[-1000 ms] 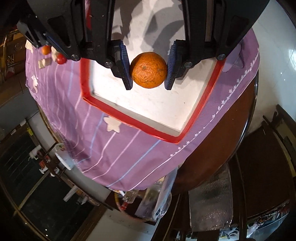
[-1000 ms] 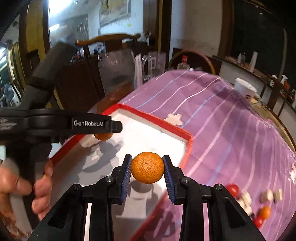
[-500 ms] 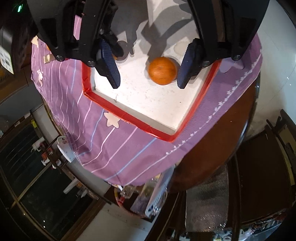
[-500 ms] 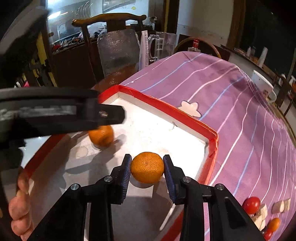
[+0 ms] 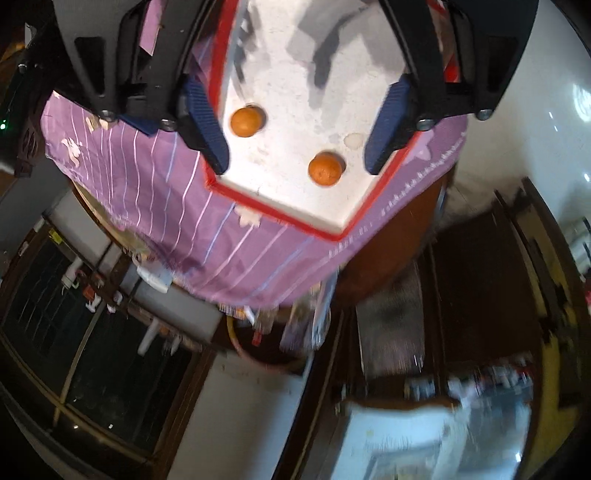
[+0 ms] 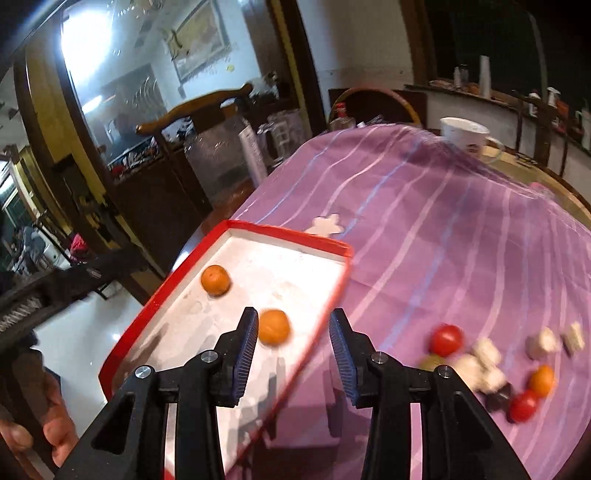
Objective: Organize fruits
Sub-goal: 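Grasp the red tomato with the left tool while the right tool grasps a stemmed orange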
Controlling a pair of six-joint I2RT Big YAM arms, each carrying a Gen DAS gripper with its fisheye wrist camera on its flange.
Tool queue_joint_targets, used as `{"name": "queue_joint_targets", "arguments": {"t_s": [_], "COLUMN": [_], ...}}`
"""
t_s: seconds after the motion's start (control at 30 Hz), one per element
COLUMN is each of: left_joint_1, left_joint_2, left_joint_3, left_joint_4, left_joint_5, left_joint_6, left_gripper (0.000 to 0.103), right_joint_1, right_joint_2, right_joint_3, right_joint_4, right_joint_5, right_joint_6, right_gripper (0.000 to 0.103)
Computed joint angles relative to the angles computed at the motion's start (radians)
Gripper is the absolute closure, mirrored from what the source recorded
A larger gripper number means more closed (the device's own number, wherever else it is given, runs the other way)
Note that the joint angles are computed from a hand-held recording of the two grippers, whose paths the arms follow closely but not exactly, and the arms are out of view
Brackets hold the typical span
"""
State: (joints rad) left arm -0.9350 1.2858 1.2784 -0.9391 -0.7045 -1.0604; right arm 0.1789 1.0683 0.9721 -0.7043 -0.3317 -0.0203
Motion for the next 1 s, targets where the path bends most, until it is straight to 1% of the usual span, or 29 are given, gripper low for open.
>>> {"name": "queue_joint_targets", "arguments": {"t_s": [0.03,0.07,0.1,0.13,0.17,0.2,0.23,0.3,0.37,0.4,0.43,0.53,0.57,0.6,0.67,0.73,0.8,0.87,1.0], "left_joint_1": [-0.031,-0.059,-0.098,-0.123,-0.139,-0.159,-0.170,-0.182,-0.181,-0.174,-0.167,-0.144,-0.139,-0.130,-0.121,-0.111,-0.106,-0.099,-0.077], "left_joint_2": [0.009,0.022,0.043,0.053,0.064,0.081,0.099,0.151,0.184,0.208,0.230,0.295,0.309,0.332,0.358,0.373,0.372,0.366,0.354], "left_joint_3": [0.018,0.040,0.072,0.089,0.104,0.122,0.141,0.196,0.219,0.230,0.241,0.264,0.266,0.273,0.272,0.270,0.255,0.243,0.221], "left_joint_4": [-0.024,-0.048,-0.075,-0.081,-0.071,-0.053,-0.041,-0.056,-0.028,-0.004,0.005,0.034,0.040,0.044,0.050,0.051,0.059,0.067,0.084], "left_joint_5": [-0.060,-0.114,-0.183,-0.220,-0.245,-0.264,-0.265,-0.231,-0.172,-0.110,-0.065,0.082,0.113,0.155,0.200,0.228,0.241,0.247,0.270], "left_joint_6": [-0.017,-0.031,-0.041,-0.035,-0.012,0.024,0.055,0.088,0.119,0.133,0.135,0.134,0.131,0.128,0.119,0.111,0.100,0.091,0.069], "left_gripper": [0.017,0.008,0.003,0.000,0.000,0.000,0.000,0.000,0.000,0.000,0.000,0.000,0.000,0.000,0.000,0.000,0.000,0.000,0.000], "right_joint_1": [-0.027,-0.061,-0.100,-0.143,-0.179,-0.222,-0.278,-0.394,-0.503,-0.554,-0.607,-0.704,-0.729,-0.743,-0.751,-0.742,-0.723,-0.682,-0.586], "right_joint_2": [-0.023,-0.047,-0.069,-0.088,-0.101,-0.112,-0.121,-0.126,-0.118,-0.106,-0.087,-0.041,-0.024,-0.009,0.010,0.025,0.044,0.060,0.096], "right_joint_3": [-0.013,-0.027,-0.039,-0.050,-0.055,-0.060,-0.063,-0.060,-0.054,-0.048,-0.039,-0.023,-0.019,-0.017,-0.021,-0.025,-0.025,-0.025,-0.021], "right_joint_4": [-0.006,-0.014,-0.024,-0.034,-0.044,-0.054,-0.068,-0.090,-0.100,-0.105,-0.110,-0.122,-0.127,-0.129,-0.128,-0.124,-0.113,-0.089,-0.023], "right_joint_5": [-0.008,-0.018,-0.027,-0.038,-0.047,-0.057,-0.071,-0.090,-0.095,-0.099,-0.108,-0.149,-0.163,-0.173,-0.180,-0.184,-0.193,-0.187,-0.136], "right_joint_6": [-0.010,-0.027,-0.047,-0.069,-0.086,-0.106,-0.132,-0.190,-0.249,-0.275,-0.297,-0.317,-0.319,-0.320,-0.328,-0.327,-0.308,-0.270,-0.178], "right_gripper": [0.059,0.059,0.059,0.059,0.059,0.059,0.059,0.059,0.059,0.059,0.059,0.059,0.059,0.059,0.059,0.059,0.059,0.059,0.059]}}
